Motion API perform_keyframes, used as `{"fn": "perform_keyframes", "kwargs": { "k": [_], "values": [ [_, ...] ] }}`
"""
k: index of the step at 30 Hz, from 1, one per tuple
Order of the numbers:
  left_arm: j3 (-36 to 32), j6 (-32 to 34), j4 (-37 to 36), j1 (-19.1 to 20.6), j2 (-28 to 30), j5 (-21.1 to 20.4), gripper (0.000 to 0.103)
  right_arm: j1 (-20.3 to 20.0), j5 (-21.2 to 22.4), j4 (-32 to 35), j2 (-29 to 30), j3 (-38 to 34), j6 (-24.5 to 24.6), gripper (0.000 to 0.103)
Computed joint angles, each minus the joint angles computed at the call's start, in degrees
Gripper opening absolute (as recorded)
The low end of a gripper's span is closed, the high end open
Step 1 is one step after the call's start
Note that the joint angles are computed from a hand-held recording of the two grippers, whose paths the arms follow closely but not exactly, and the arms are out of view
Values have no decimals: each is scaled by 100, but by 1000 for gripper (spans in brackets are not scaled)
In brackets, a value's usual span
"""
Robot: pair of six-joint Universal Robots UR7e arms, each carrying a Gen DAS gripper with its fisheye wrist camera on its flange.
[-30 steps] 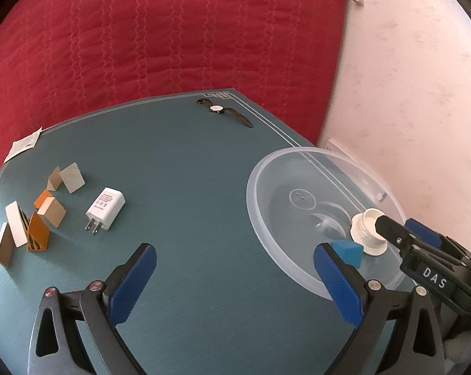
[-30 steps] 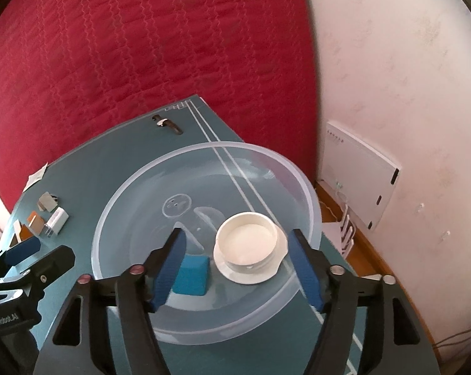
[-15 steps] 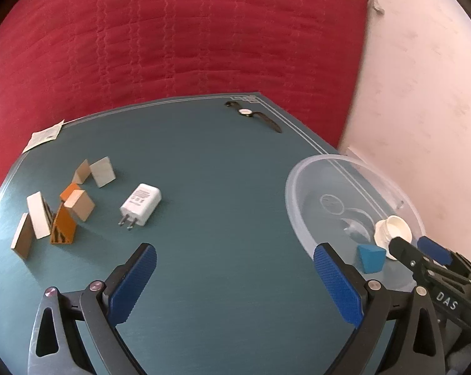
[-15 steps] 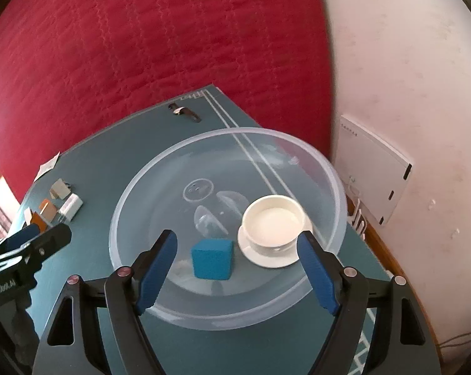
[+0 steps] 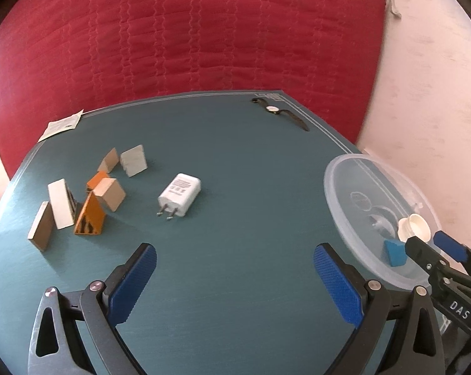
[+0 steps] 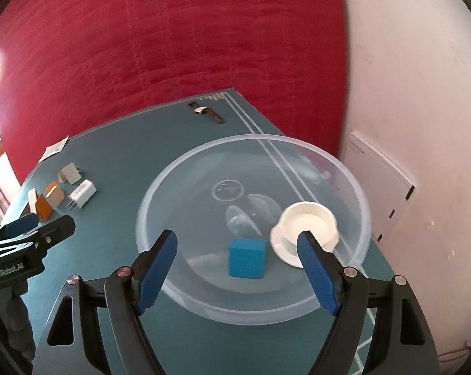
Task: Organize rigid objects
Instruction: 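Withdraw both grippers from the bowl toward the remaining blocks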
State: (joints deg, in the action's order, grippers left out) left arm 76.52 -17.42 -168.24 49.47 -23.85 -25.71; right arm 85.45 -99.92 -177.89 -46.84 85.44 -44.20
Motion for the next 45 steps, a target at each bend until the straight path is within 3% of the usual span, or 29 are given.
{"fn": "perform_keyframes", "kwargs": {
  "k": [11,25,45],
  "values": [
    [542,-312,-21,62,-378,260,102,275,80,-35,115,177,-400,80],
    [983,-790,397,155,-705,402,102,523,31,114,433,13,-481,80],
    [2003,-3195,2201,493,-1921,1049,102,719,-96,673,852,-178,-718,80]
  ]
}}
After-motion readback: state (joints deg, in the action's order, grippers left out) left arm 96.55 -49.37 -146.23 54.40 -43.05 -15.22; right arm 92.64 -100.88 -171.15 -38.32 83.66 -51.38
